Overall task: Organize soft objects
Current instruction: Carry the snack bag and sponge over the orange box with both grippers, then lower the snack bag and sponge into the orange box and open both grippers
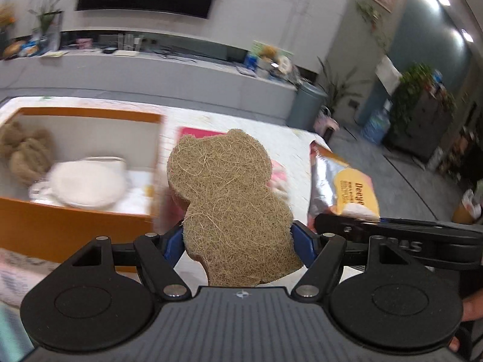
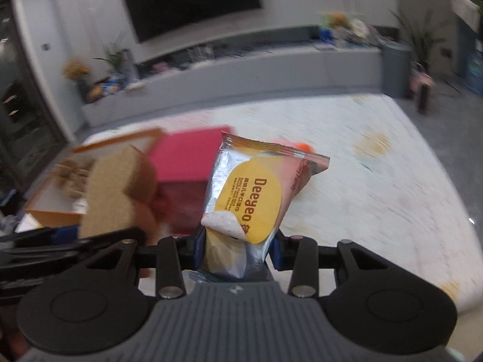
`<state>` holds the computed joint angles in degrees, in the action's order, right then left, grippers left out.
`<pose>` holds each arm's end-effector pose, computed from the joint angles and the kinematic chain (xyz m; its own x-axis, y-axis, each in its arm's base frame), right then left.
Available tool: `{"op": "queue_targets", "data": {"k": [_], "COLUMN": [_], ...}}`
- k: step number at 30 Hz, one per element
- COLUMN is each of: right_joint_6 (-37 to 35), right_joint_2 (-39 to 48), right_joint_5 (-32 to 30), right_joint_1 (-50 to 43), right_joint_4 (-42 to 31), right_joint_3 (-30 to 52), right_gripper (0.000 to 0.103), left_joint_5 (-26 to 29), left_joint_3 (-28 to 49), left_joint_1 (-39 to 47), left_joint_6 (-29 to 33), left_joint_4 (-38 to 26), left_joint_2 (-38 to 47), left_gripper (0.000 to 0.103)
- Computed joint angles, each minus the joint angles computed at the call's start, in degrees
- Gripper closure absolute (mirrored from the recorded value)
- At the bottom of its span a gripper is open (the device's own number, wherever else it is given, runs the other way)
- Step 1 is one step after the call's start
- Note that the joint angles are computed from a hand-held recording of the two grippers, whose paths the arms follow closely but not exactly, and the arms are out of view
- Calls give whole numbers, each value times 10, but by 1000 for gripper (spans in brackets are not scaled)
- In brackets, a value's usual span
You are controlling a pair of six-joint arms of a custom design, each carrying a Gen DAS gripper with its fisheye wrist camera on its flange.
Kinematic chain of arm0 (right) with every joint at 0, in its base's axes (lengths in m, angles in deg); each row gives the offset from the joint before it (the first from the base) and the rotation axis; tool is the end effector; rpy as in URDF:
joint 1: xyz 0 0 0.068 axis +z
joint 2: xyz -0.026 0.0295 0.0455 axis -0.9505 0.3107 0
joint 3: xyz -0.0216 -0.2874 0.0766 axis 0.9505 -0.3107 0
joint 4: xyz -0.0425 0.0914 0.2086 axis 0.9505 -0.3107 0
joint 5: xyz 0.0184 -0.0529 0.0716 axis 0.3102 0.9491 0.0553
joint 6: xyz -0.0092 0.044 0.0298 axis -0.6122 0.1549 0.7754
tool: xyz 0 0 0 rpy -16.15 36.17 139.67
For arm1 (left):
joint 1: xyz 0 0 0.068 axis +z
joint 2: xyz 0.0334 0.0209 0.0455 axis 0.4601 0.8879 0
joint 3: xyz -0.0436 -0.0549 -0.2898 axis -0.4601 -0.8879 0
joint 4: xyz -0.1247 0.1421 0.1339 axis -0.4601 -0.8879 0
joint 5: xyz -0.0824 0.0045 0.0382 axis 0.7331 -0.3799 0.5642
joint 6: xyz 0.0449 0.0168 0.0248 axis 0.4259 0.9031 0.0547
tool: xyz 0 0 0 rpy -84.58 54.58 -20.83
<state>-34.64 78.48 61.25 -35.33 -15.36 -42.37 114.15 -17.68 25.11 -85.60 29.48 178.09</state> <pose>0.2156 0.1432 0.1599 -0.6326 0.2649 -0.7277 0.0948 0.9591 0.2667 0.2345 -0.0261 0.1564 -0.6432 0.0797 -0.7616 0.4236 0.8655 -0.2673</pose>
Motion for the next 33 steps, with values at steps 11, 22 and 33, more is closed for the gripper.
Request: {"op": "queue_targets", "data": {"k": [11, 22, 33], "right_joint_6": [-83, -182, -269], "right_joint_2": [124, 346, 579], "right_joint_5": [-47, -93, -104], "right_joint_1": [59, 30, 2], "right_joint_4": [-82, -298, -631], "right_joint_3": [252, 633, 1060], "right_gripper": [62, 62, 62], "left_joint_5": [45, -25, -112], "left_joint_3": [221, 609, 769], "left_joint_1": [197, 214, 187], "left_joint_6": [132, 194, 255], "left_joint_4": [-221, -578, -687], "left_joint_2": [34, 285, 431], "left_gripper": [20, 20, 20]}}
